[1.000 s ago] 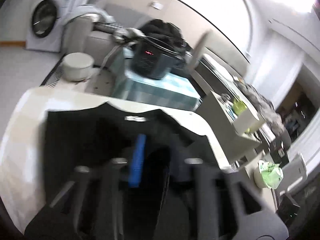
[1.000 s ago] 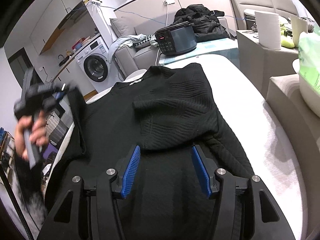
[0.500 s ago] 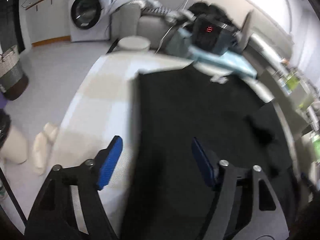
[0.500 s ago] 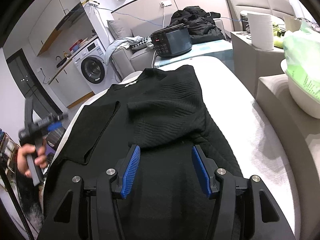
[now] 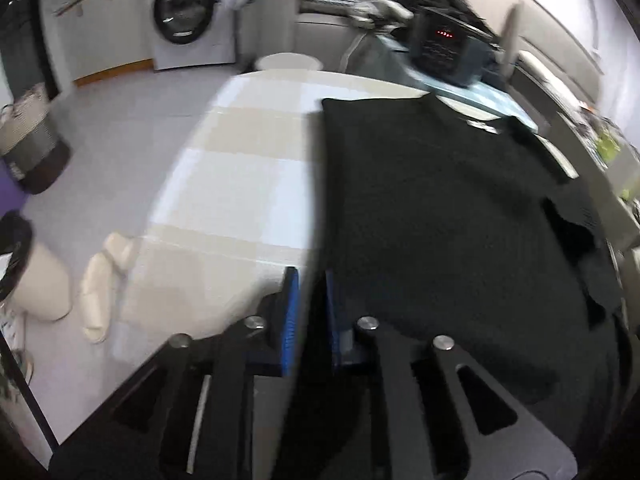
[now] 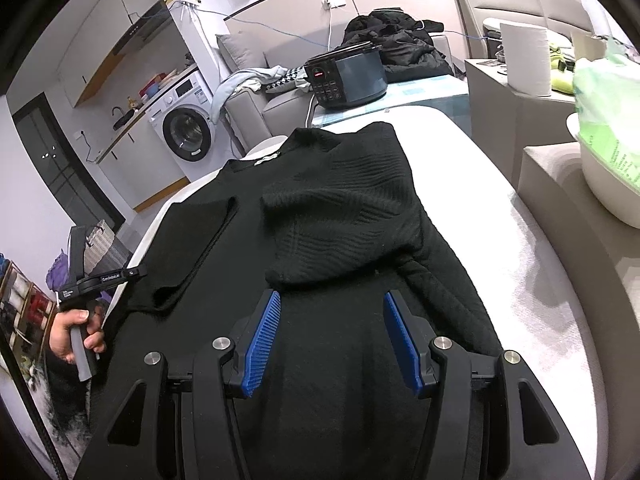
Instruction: Fold small clothes
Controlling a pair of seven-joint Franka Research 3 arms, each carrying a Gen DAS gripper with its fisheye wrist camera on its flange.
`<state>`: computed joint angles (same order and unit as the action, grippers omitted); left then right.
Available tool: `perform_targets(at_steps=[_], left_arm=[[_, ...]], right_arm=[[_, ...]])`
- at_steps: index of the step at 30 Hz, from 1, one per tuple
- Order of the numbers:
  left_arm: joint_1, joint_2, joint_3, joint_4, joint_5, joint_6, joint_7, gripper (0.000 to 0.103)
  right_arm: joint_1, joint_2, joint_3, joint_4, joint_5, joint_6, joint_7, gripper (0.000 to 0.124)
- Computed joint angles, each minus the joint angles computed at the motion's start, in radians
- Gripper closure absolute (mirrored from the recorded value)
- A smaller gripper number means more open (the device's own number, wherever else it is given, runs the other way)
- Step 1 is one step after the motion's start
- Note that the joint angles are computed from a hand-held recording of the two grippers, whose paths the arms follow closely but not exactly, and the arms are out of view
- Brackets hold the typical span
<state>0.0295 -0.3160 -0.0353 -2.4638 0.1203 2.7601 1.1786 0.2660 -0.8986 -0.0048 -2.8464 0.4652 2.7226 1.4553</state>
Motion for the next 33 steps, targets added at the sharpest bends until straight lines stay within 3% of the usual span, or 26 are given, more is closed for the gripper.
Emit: perform_targets(at_steps=[2,4,6,8,13,16,20,23,26,29,31,33], left_arm=[[-0.044,-0.009,0.042,0.004,-0.079,-0.023,0.068,0.090],[-0.048,-0.010,0.042,0.011,-0.095,-0.021,0.099,0.083],[-0.045,0.005,0.033,0.030,-0.100,-0.011,0.105,0.062],[-0.033,0.044,0.020,0.066,-0.096,-0.001,0.086,0.051],[-0.032,0.147,0.030,0.177,-0.184,-0.010,0.089,0.047],[-0.025,0.208,0.036,0.234,-0.277,0.007,0.136,0.045],[0.028,0.275,0.002,0.310,-0.162,-0.034,0.045,0.045],[0.047,0.327,-0.007,0.359,-0.165,-0.056,0.044,0.045],[0.061,0.349,-0.018,0.366,-0.172,-0.019,0.057,0.045],[0.071,0.363,-0.030,0.370,-0.227,0.010,0.114,0.050],[0.073,0.373,-0.035,0.376,-0.229,0.022,0.127,0.065],[0.081,0.388,-0.051,0.391,-0.300,0.016,0.202,0.092]], right_arm=[[-0.004,0.014,-0.005,0.009,-0.002,-0.005,-0.001,0.069],[-0.005,0.033,-0.007,0.021,-0.005,-0.003,-0.007,0.069],[-0.020,0.070,0.006,0.050,-0.013,0.001,0.004,0.069],[-0.024,0.125,0.009,0.094,-0.009,0.029,0.021,0.069],[-0.010,0.306,-0.013,0.248,0.014,0.104,0.018,0.069],[0.029,0.432,-0.061,0.349,0.071,0.139,-0.018,0.068],[0.006,0.583,-0.065,0.465,0.092,0.124,-0.046,0.068],[0.001,0.685,-0.084,0.557,0.153,0.061,-0.125,0.068],[-0.043,0.761,-0.050,0.616,0.127,0.059,-0.135,0.068],[-0.070,0.831,-0.032,0.685,0.116,0.009,-0.163,0.068],[-0.090,0.865,-0.009,0.708,0.001,0.016,-0.107,0.068],[-0.104,0.893,0.003,0.730,-0.134,0.005,-0.009,0.068]])
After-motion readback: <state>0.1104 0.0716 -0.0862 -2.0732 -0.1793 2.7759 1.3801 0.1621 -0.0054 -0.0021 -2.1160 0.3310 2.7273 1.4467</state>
